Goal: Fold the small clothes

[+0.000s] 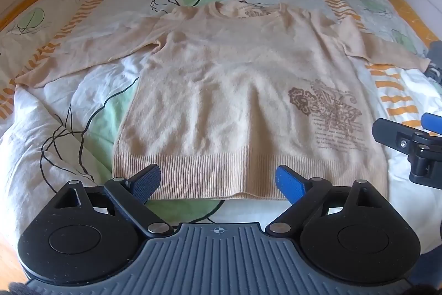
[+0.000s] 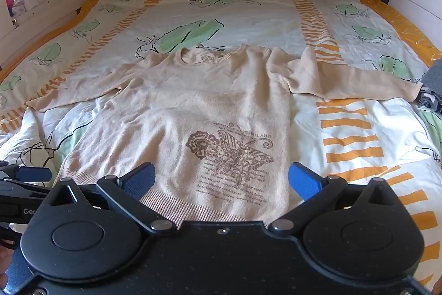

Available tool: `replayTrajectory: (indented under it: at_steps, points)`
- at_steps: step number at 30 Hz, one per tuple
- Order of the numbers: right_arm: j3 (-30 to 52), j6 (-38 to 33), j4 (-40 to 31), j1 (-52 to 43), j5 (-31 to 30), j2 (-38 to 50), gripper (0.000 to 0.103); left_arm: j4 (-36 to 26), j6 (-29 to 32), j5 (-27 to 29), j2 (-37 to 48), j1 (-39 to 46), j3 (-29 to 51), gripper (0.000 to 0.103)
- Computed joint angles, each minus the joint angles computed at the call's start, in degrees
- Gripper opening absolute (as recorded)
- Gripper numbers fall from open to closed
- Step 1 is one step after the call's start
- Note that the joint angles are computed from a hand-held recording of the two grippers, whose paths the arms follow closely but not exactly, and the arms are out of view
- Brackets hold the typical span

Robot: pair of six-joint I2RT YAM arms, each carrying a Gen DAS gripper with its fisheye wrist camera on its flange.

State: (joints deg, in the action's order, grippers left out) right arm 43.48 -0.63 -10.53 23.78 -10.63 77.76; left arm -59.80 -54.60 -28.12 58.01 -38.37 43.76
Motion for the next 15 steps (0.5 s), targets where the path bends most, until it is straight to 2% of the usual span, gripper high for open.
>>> replayTrajectory:
  at_steps: [15]
  points:
    - [0.1,0.1,0.1,0.2,0.2,0.3,0.102,0.3,0.3,0.2,0.1,-0.1,-0.4,0.091]
